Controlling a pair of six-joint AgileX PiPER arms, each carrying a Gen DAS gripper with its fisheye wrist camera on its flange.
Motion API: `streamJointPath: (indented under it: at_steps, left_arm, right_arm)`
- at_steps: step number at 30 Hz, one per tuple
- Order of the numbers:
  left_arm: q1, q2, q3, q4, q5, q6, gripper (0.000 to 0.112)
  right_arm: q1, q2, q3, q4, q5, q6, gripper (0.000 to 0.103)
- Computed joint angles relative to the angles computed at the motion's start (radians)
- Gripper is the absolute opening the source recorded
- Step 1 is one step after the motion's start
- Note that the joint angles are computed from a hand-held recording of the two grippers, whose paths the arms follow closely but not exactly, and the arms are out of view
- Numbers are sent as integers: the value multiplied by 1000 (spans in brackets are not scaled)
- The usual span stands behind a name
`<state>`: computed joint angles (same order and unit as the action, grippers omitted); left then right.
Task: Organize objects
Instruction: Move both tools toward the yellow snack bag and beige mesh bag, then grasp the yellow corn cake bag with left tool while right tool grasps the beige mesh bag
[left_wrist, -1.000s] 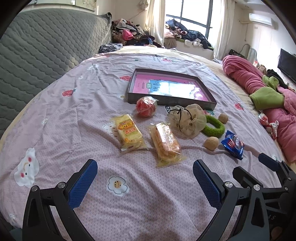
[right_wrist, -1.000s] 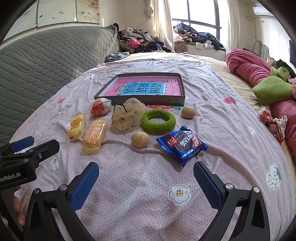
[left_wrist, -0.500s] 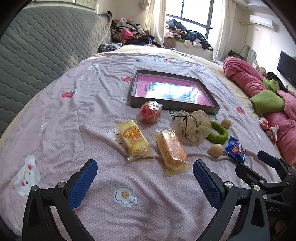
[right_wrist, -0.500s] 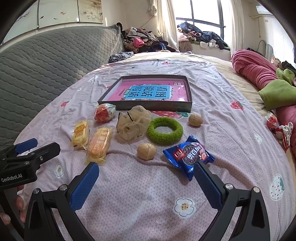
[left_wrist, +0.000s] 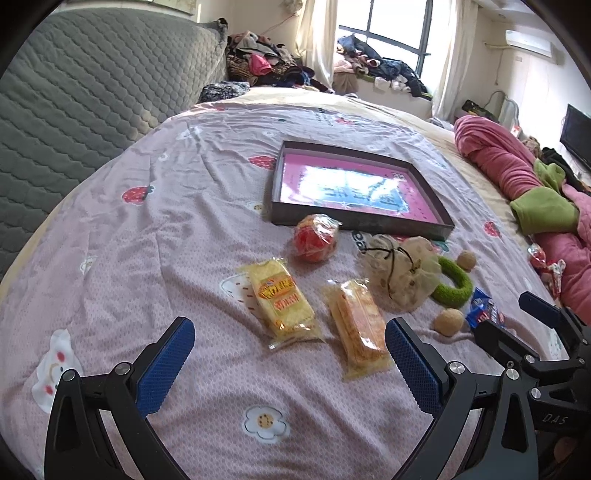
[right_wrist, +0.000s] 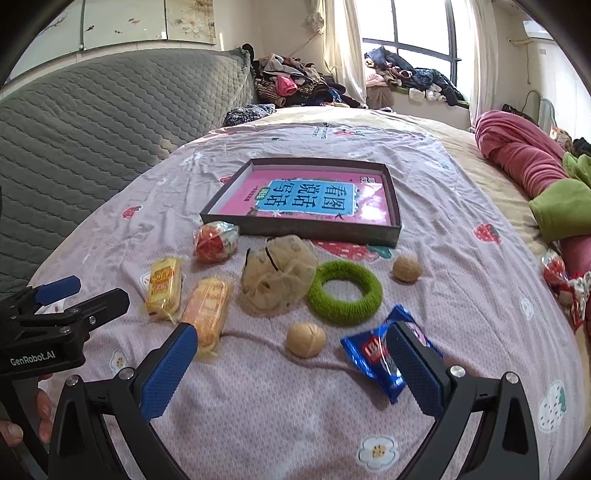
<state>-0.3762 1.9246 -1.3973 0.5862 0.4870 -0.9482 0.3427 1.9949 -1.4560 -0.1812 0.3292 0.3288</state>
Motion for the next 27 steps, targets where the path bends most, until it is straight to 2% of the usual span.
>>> streamJointPath:
  at_steps: [3,4,13,16,24,27]
  left_arm:
    - [-6,28,-51,63,61,-39,103]
    - [0,33,-61,56,57,-26,103]
    - [65,116,-180,-87,58,125,103]
    - [79,164,-232,-136,81,176,103]
    - [86,273,-355,-152,139,207,103]
    - [87,309,-403,-134,171,200,103]
  right_arm:
    - [7,35,-65,-22,36,9,103]
    - [12,53,-98,-39,57,20,103]
    - [20,189,-332,-24,189,-36,103]
    - [18,244,-420,-10,238,-65,103]
    - [26,420,-708,-15,407,-113,103]
    - [25,505,-860,-19,499,-130,103]
